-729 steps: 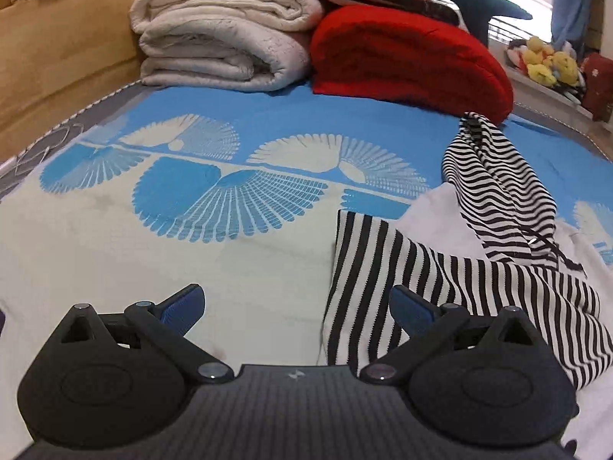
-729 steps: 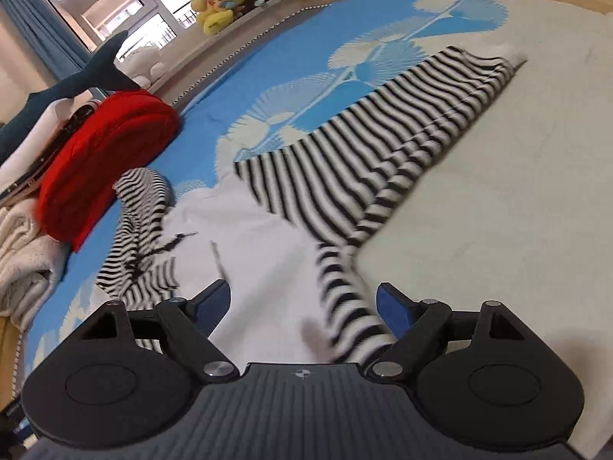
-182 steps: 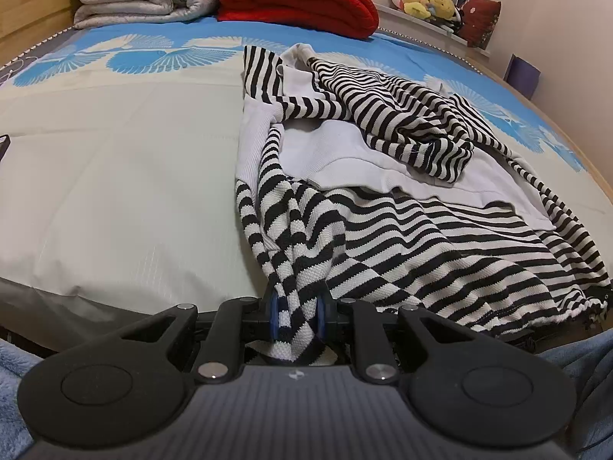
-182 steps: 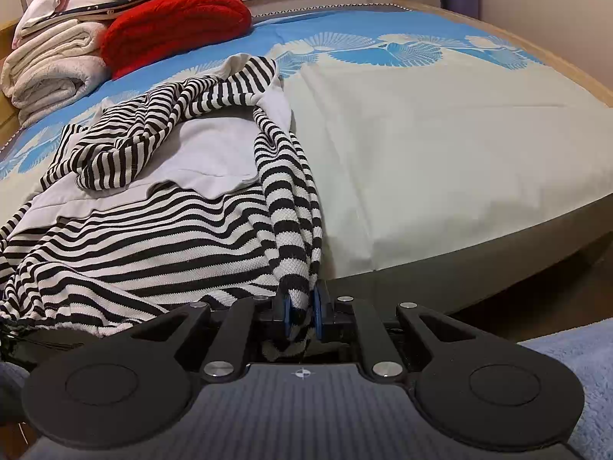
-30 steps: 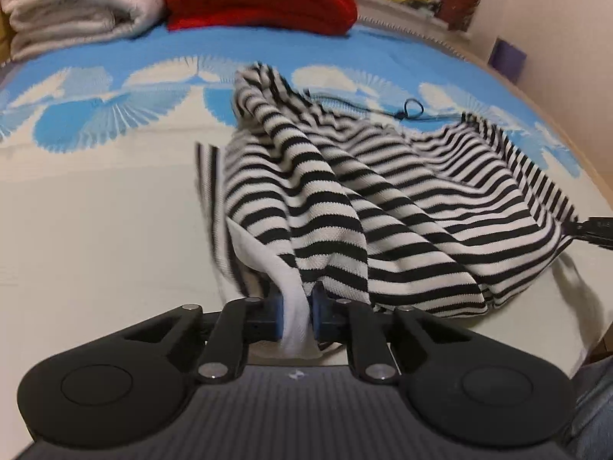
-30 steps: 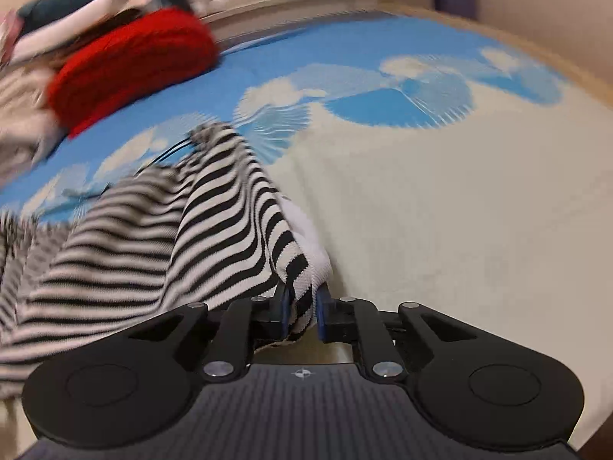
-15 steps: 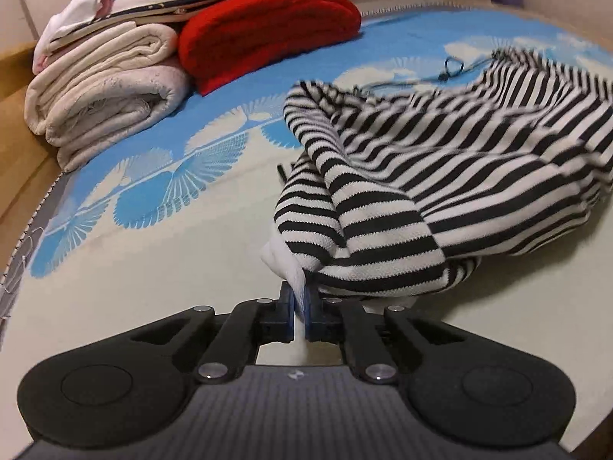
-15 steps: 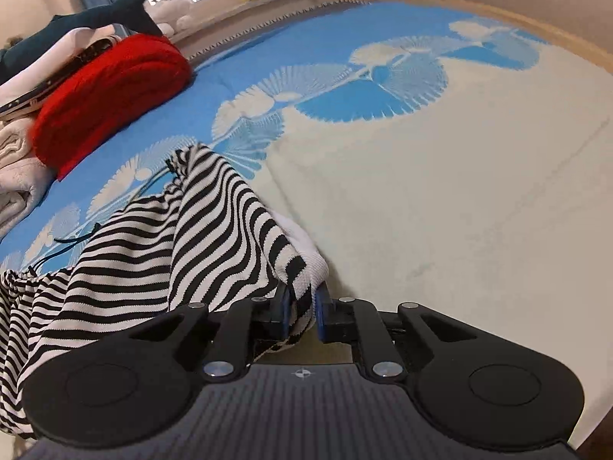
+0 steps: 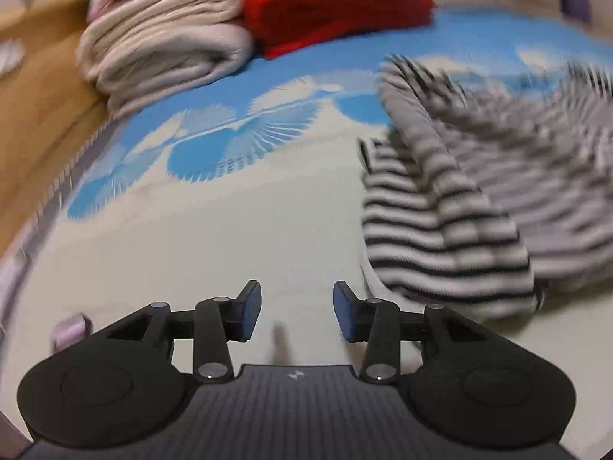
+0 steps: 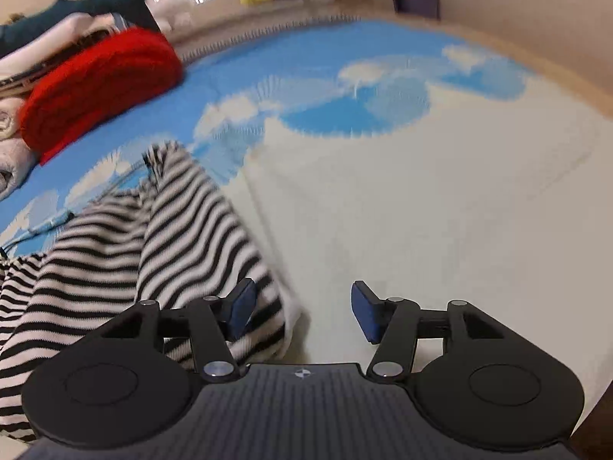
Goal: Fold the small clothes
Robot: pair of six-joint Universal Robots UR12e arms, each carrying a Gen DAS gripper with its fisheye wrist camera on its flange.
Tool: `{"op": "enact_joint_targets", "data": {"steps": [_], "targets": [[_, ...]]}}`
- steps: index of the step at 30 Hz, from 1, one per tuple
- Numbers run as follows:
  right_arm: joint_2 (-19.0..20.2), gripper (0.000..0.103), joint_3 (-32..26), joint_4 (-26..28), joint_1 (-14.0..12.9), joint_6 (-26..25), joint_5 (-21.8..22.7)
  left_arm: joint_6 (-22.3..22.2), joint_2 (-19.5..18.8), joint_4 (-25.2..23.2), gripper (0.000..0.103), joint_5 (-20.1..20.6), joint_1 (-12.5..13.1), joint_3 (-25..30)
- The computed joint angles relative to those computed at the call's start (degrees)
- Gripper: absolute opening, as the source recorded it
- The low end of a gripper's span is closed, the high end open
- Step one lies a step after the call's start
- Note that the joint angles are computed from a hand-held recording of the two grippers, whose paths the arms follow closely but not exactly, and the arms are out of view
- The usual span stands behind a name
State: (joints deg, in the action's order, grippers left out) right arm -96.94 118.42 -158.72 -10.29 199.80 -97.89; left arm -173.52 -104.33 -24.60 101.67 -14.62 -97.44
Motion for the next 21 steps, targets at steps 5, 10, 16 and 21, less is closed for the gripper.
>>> {"op": "enact_joint_targets", "data": {"steps": [5,10,16,21], "targets": [[0.47,0.058,-0.05,-2.72,-0.18,-3.85,5.14,-6.28,1.04,1.47,0.060,-14.92,3.24,-0.25],[2.24,0.072,-2.86,5.33,1.96,-7.06,2.63,-2.58,-1.37,-5.11,0.090,-13.45,1.25,3.17],[2.54,0.007,-3.31,6.19,2.30,-6.52,1.33,-5.21,-1.89,-6.40,0.006,-18.91,1.71,3.86],[1.62,0.006,-2.35,6.30,0.22,-0.69,2.80,-9.04,-0.76,-4.21,0.006,-16.34,2.72,2.43]]}}
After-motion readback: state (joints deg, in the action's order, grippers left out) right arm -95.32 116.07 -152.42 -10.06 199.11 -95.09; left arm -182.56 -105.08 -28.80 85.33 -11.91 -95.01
